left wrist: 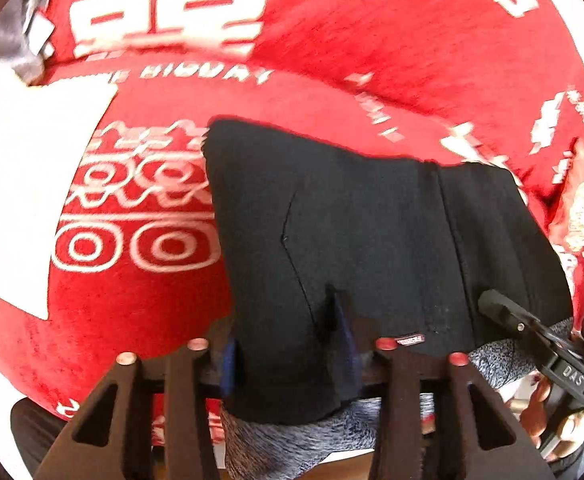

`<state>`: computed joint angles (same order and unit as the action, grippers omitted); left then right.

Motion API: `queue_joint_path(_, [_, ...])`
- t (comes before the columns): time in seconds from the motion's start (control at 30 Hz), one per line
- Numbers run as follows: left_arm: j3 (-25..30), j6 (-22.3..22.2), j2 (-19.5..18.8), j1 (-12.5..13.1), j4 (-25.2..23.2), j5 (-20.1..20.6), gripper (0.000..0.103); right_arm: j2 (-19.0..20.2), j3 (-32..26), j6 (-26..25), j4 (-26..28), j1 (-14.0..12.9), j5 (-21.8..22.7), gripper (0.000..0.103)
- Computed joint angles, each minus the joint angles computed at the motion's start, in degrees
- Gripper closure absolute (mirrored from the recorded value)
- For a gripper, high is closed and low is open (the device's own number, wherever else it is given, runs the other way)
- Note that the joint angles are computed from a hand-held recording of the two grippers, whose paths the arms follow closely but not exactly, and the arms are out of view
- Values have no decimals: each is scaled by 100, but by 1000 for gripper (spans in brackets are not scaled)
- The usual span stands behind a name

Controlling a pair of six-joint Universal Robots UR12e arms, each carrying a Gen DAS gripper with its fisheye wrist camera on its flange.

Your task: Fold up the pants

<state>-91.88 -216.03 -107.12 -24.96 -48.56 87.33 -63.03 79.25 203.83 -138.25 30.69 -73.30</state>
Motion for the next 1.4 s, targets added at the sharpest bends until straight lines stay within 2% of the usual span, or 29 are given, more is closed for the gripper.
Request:
queue_joint_path(0.03, [-23,-21,-34,48,-190,-33,58,89,-96,14,248,36,-157,40])
queue_joint_path(0.07, [-72,-46,-44,99,-253,-166,51,143,-176,36,523,78,-458,34])
queue_joint_path(0.1, [-229,-144,16,170,-76,-342,43,154,-182,105,629,76,-519,24])
queue_joint_path(0.17, [-392,-264,143,198,131,-203,42,52,3,388,507,-18,-327,22])
queue_joint_path(0.2, [-429,-258,206,189,167,-33,42,-37,82,458,449,-27,-460,22])
queue_joint_path(0.27, [-490,-245,318,172,295,205,42,-188,150,405,382,47,-1044,22])
queue_joint_path(0.3, [-491,-229,344,154,329,251,42,-233,142,293,323,110,-1337,22])
queue_joint_path(0.37, [-446,-71,347,57,375,355,42,-325,117,-258,163,280,-1779,21])
queue_joint_path(0.43, [-374,119,288,-52,467,372,42,-319,9,-766,101,449,-2013,20])
queue_joint_path(0.53, [-364,424,200,-206,660,250,42,-298,-50,-1263,164,538,-1803,20])
queue_joint_path(0.6, [-269,476,62,-270,394,223,42,-265,-44,-1407,295,570,-1685,20])
queue_joint_path(0.63, [-234,470,-8,-313,297,284,41,-239,-27,-1407,452,586,-1702,20])
queue_joint_path(0.67, [-260,506,-47,-350,343,368,40,-158,-97,-1347,826,592,-1760,20])
queue_joint_path(0.73, [-277,649,-38,-420,454,567,39,-74,-178,-1275,1237,578,-1730,20])
queue_joint_path(0.8, [-167,809,-40,-424,331,664,39,-132,-137,-1385,1021,564,-1734,20])
queue_joint_path(0.9, [-62,889,-71,-376,428,872,39,-83,-329,-1531,738,475,-1763,19])
queue_joint_path(0.97, [20,825,-133,-306,413,863,39,111,-665,-1622,747,438,-1983,18])
queue_joint_path(1.03, [120,738,-225,-216,374,730,39,330,-1003,-1643,857,386,-2005,18])
queue_joint_path(1.07, [162,710,-269,-192,316,695,33,503,-1252,-1633,1021,348,-1955,18])
queue_joint_path(1.1, [206,642,-329,-161,206,680,21,673,-1489,-1615,1216,320,-1871,18])
queue_joint_path(1.17, [257,604,-418,-181,89,888,19,1028,-1979,-1523,1907,247,-1661,17])
queue_joint_path(1.2, [294,651,-445,-207,30,965,18,1218,-2232,-1466,2376,235,-1661,17])
queue_joint_path(1.23, [299,684,-445,-228,27,1017,18,1312,-2347,-1449,2605,258,-1782,14])
queue_joint_path(1.3, [285,676,-408,-248,-5,1038,18,1313,-2309,-1375,2474,304,-2036,7])
queue_joint_path(1.4, [215,581,-312,-270,-53,1059,18,1072,-2008,-1045,2192,319,-2014,6])
